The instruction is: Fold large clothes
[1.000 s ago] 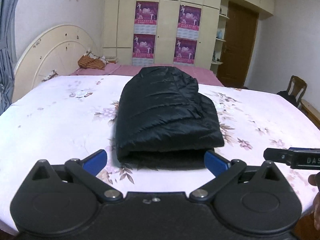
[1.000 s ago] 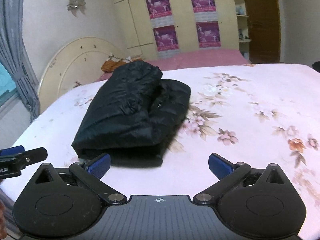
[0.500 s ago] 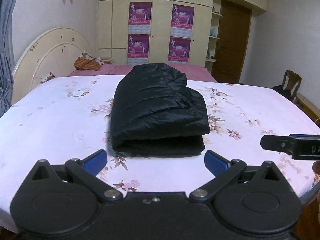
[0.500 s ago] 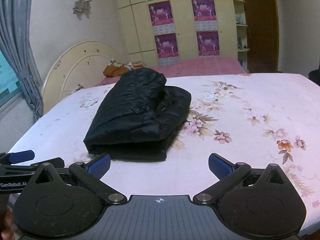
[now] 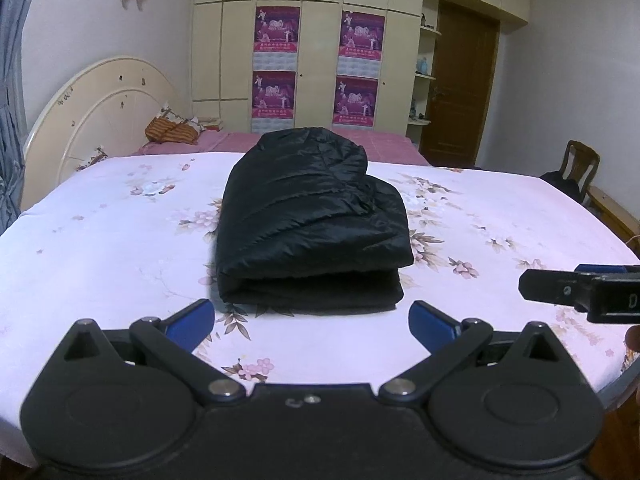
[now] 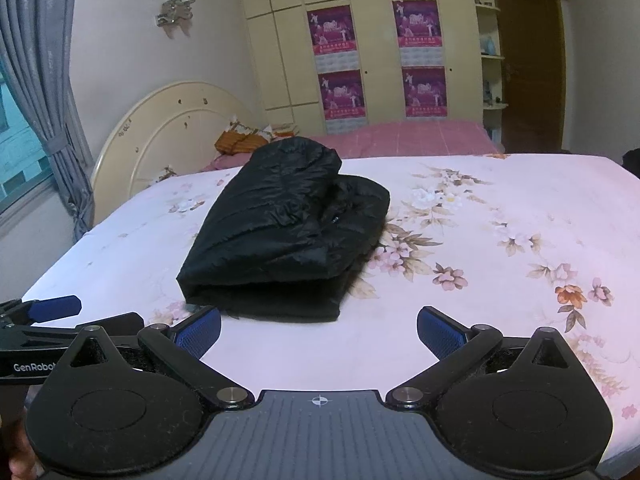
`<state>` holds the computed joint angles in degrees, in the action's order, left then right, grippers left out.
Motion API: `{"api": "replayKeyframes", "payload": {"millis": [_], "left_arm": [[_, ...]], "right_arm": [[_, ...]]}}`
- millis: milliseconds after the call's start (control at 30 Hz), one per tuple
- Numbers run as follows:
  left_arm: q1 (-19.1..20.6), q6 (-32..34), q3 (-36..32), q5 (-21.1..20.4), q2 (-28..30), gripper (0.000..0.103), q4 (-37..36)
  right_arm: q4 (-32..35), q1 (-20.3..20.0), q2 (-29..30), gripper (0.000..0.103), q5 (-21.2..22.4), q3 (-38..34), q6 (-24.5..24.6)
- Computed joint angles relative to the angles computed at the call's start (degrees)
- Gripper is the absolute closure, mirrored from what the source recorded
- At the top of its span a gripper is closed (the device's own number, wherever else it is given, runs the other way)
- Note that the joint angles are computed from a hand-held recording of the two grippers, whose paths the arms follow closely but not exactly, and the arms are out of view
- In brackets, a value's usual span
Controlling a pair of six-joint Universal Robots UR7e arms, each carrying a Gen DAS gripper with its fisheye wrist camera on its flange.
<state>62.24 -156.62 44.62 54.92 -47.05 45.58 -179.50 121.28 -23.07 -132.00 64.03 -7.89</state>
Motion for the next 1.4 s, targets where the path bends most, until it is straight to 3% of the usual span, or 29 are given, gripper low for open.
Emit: {"api": "replayKeyframes", "payload": {"millis": [1400], "left_arm": [[0.1,-0.2,-1.1,0.4,0.1,0.000,0.5]], "right_arm": [[-0.3,0.0,-1.7,0.000,0.5,1.3,-1.2]]}}
